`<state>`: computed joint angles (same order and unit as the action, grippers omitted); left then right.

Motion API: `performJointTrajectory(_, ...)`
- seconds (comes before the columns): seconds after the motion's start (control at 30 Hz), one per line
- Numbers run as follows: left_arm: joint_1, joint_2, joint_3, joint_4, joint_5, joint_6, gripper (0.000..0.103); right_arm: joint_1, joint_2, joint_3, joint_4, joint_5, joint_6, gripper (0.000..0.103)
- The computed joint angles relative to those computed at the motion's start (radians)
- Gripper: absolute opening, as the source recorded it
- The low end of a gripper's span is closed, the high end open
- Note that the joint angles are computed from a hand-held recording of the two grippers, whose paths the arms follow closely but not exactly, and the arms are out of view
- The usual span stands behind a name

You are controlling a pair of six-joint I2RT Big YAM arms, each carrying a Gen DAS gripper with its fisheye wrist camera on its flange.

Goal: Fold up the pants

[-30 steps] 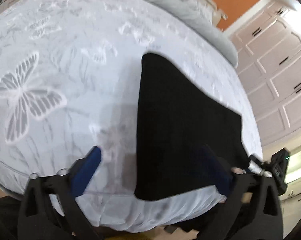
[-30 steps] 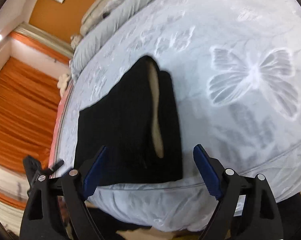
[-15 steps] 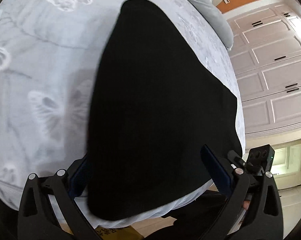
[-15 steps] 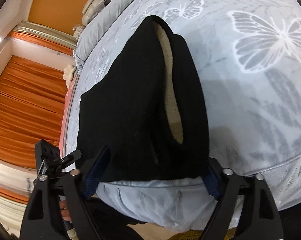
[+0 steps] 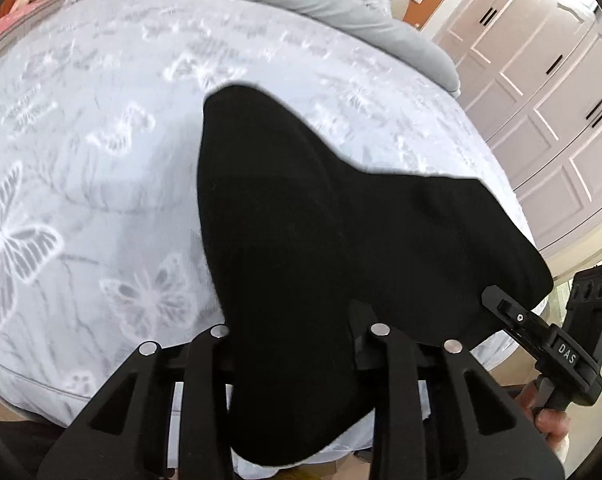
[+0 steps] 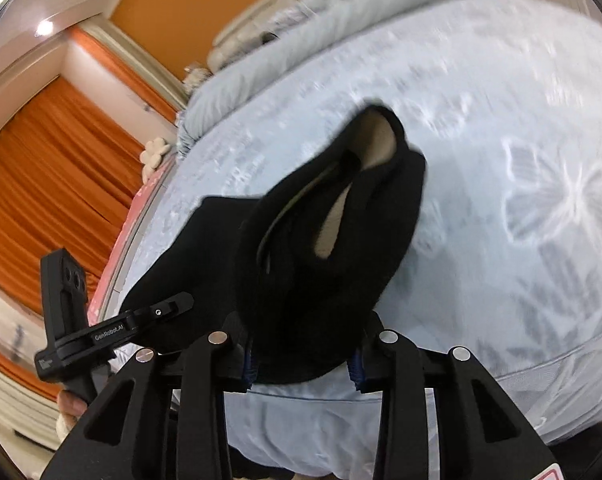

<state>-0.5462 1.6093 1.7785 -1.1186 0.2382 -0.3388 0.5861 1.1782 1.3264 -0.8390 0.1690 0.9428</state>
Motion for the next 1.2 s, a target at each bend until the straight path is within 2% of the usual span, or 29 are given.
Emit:
performJointTrajectory(0.07, -0.004, -0.013, 0.020, -0.004, -0.041, 0.023, 0.029, 0.021, 0.022, 0.051, -0.017, 0.045, -0.022, 0.033)
performJointTrajectory(0.3, -0.029, 0.003, 0.146, -0.045, -0.148, 0.062, 0.029, 0.024, 0.046, 0.130, -0.021, 0.066, -0.079, 0.033)
performJointTrajectory(0.37, -0.028, -0.003, 0.154, -0.042, -0.161, 0.073, 0.029, 0.017, 0.047, 0.144, -0.014, 0.070, -0.098, 0.033)
performJointTrajectory(0.7, -0.022, 0.092, 0.355, -0.068, -0.203, 0.113, 0.029, -0.033, 0.122, 0.274, 0.028, 0.088, -0.225, 0.033)
performJointTrajectory(0.97, -0.017, 0.245, 0.594, -0.059, -0.268, 0.150, 0.030, -0.095, 0.205, 0.358, 0.126, 0.085, -0.328, 0.033)
performJointTrajectory(1.17, -0.004, 0.426, 0.874, -0.084, -0.286, 0.182, 0.030, -0.157, 0.290, 0.432, 0.204, 0.071, -0.381, 0.033)
performJointTrajectory(1.2, 0.001, 0.479, 0.960, -0.105, -0.282, 0.185, 0.030, -0.168, 0.304, 0.443, 0.218, 0.066, -0.389, 0.033)
